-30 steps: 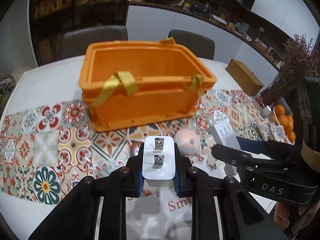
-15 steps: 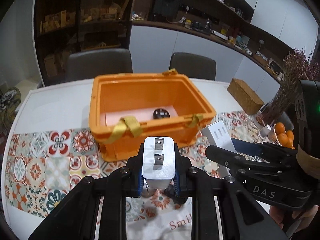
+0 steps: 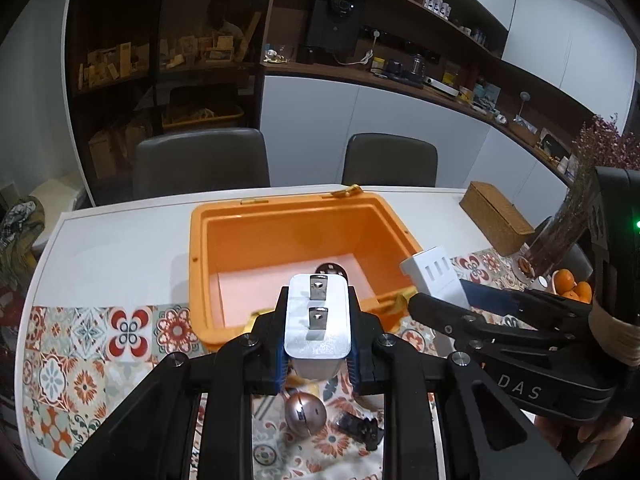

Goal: Organize rigid objects
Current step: 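Carry the charger and power bank over the orange crate with both grippers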

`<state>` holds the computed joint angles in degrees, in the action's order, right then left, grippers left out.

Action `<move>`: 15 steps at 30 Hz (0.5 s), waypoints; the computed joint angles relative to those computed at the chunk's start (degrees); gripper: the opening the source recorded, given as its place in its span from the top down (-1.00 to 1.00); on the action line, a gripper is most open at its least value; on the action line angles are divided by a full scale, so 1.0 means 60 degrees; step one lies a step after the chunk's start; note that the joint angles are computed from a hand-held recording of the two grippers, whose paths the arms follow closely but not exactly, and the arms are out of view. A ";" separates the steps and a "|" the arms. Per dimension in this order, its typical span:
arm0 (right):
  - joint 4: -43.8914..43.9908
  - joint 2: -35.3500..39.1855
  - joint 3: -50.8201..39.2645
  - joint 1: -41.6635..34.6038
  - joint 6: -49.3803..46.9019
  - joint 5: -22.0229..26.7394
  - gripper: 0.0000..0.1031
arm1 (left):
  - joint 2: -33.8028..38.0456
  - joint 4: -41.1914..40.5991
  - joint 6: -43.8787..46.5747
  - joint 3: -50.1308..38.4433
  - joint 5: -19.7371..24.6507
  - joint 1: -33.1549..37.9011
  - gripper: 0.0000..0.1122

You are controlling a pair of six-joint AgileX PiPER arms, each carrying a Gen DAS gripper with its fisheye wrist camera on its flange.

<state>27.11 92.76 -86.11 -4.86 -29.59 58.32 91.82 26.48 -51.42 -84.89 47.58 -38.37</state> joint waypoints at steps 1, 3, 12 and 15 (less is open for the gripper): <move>-0.0057 0.0101 -0.0179 0.0059 0.0092 0.0008 -0.02 | 0.0110 -0.0076 0.0147 -0.0165 0.0020 0.0098 0.58; -0.0193 0.0306 -0.0512 0.0166 0.0270 0.0023 -0.02 | 0.0272 -0.0263 0.0415 -0.0395 0.0059 0.0271 0.58; -0.0887 0.1430 -0.2210 0.0639 0.0966 0.0193 -0.02 | 0.1288 -0.1090 0.1576 -0.1736 0.0303 0.0996 0.58; -0.1096 0.1870 -0.2833 0.0737 0.1164 0.0365 -0.02 | 0.1590 -0.1247 0.1866 -0.2086 0.0374 0.1198 0.58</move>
<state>20.54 103.98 -103.11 -0.44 -22.61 60.51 101.36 19.00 -40.22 -97.40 49.82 -31.19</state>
